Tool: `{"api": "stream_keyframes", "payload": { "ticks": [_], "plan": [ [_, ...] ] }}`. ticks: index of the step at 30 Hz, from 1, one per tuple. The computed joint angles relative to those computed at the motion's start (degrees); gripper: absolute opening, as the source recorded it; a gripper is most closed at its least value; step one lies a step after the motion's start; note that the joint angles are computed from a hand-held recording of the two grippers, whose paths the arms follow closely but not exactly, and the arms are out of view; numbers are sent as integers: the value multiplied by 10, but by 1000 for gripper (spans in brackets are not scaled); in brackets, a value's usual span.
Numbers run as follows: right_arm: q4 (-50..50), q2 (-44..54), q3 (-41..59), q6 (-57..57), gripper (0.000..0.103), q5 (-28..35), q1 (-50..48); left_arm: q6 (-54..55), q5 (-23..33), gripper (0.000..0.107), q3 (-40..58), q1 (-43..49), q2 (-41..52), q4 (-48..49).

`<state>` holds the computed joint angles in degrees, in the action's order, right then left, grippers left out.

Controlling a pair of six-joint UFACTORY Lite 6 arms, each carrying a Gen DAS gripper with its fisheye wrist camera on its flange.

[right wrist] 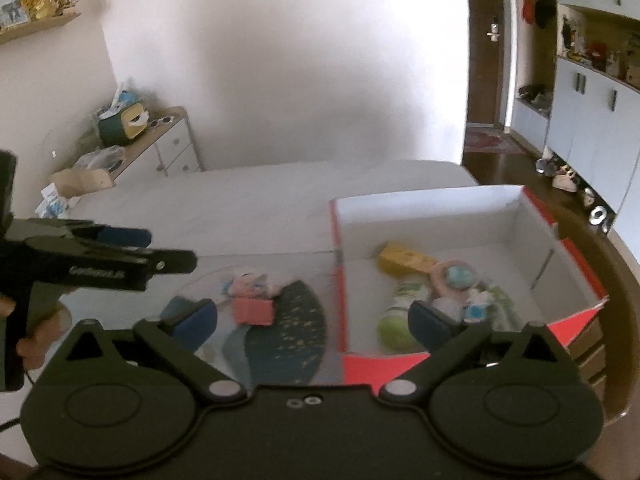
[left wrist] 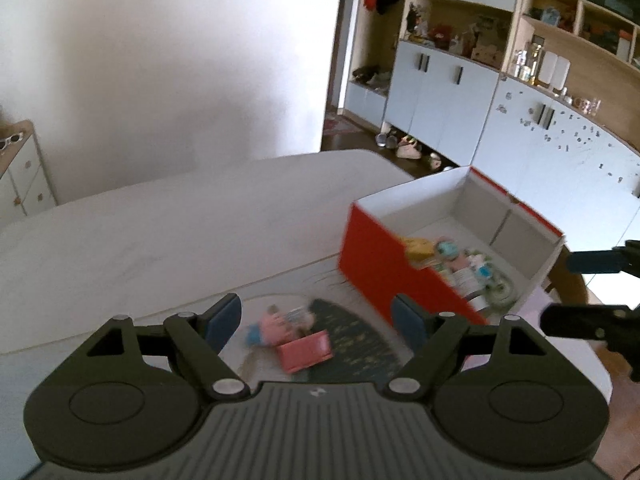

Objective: Organize rigid objects
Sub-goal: 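Withdraw both tools from the red box back toward the tray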

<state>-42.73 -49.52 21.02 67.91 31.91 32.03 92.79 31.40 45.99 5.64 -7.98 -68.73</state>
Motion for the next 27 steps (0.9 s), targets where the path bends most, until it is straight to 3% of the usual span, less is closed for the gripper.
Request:
{"api": "stream_keyframes", "payload": {
  "ticks": [10, 16, 27],
  "plan": [
    [-230, 242, 63, 311, 101, -35, 108, 79, 29, 82, 87, 64, 147, -28],
    [-386, 402, 114, 479, 99, -68, 106, 72, 17, 82, 158, 54, 249, -20],
    [-607, 614, 214, 671, 92, -99, 44, -33, 6, 82, 308, 34, 410, 67]
  ]
}}
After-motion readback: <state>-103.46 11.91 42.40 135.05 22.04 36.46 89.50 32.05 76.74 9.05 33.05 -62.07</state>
